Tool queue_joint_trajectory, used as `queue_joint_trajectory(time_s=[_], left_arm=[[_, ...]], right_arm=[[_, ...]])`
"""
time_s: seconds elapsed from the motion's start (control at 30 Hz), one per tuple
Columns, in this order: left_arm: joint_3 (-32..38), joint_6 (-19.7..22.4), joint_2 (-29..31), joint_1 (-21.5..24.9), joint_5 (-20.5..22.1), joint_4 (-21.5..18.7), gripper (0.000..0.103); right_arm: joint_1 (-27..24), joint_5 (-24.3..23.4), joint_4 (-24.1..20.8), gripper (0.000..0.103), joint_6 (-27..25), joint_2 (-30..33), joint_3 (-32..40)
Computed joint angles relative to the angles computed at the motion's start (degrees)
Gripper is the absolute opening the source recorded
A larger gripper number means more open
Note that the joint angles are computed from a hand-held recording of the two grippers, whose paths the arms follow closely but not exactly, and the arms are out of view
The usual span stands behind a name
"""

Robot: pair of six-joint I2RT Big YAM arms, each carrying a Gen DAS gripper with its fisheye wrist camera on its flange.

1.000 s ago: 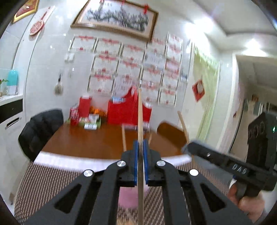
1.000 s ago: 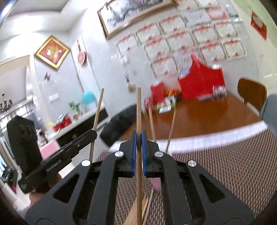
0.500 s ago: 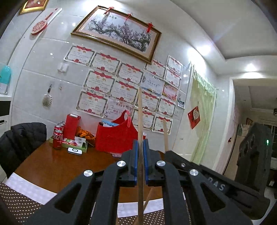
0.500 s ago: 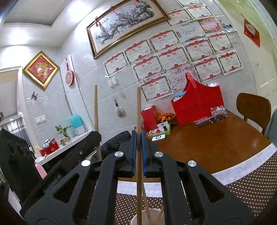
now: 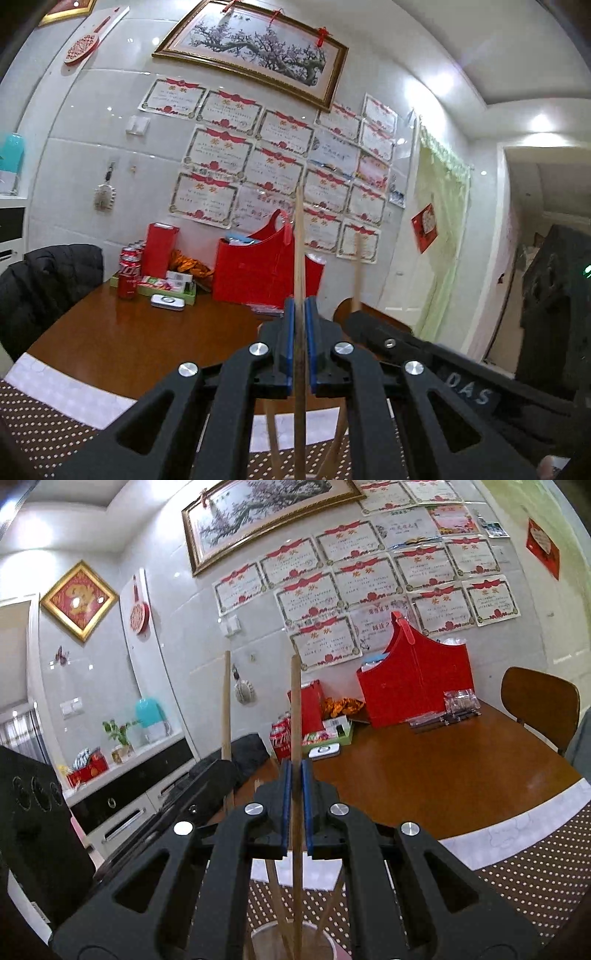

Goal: Organize utensils
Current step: 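Drop the stick into the pink cup and open the right gripper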

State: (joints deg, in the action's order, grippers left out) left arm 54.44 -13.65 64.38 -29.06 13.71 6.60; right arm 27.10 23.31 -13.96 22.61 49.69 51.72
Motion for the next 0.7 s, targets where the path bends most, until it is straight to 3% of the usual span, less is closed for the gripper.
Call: queue_joint_trajectory(time_s=[0.03, 0.1, 0.13, 0.17, 0.2, 0.33, 0.43, 0.57, 0.7], left_arm=[[-0.38, 0.38, -0.66, 0.08, -0.42, -0.78, 0.025], [-1.41, -0.93, -2.21, 0.66, -2.02, -0.89, 0.047], [-2.03, -2.32, -3.04, 1.65, -1.03, -0.44, 0.061], [-2.29, -2.97, -3.59, 2.2, -0.58, -0.55, 0.07], [-2.54, -3.43, -4.57, 2.78, -0.97, -1.29, 0.079], [-3.17, -2.03, -9.18, 4.08, -1.88, -5.26, 0.087], [-3.15, -0.43, -13.39, 4.47, -2.55, -9.44, 0.094], [-2.27, 3.94, -19.02, 3.04, -7.21, -17.72, 0.098], [-1.21, 6.45, -23.65, 1.11, -12.14, -25.45, 0.098]], right_arm=[[0.43, 1.11, -0.54, 0.014, -0.26, -0.52, -0.06], [0.52, 3.38, -1.29, 0.039, 1.22, -2.14, -0.51], [0.28, 4.32, -1.1, 0.072, 2.71, -3.42, -1.17], [0.04, 4.84, -0.29, 0.092, 3.39, -5.15, -2.06], [-0.08, 5.25, -0.52, 0.095, 3.18, -6.05, -2.18], [0.13, 5.92, -4.73, 0.097, 4.06, -9.76, -1.55], [2.08, 9.2, -8.06, 0.097, 4.83, -12.76, -1.09], [6.8, 14.6, -13.06, 0.097, 5.59, -16.2, -0.01], [15.12, 23.49, -20.19, 0.097, 7.55, -18.94, 1.83]])
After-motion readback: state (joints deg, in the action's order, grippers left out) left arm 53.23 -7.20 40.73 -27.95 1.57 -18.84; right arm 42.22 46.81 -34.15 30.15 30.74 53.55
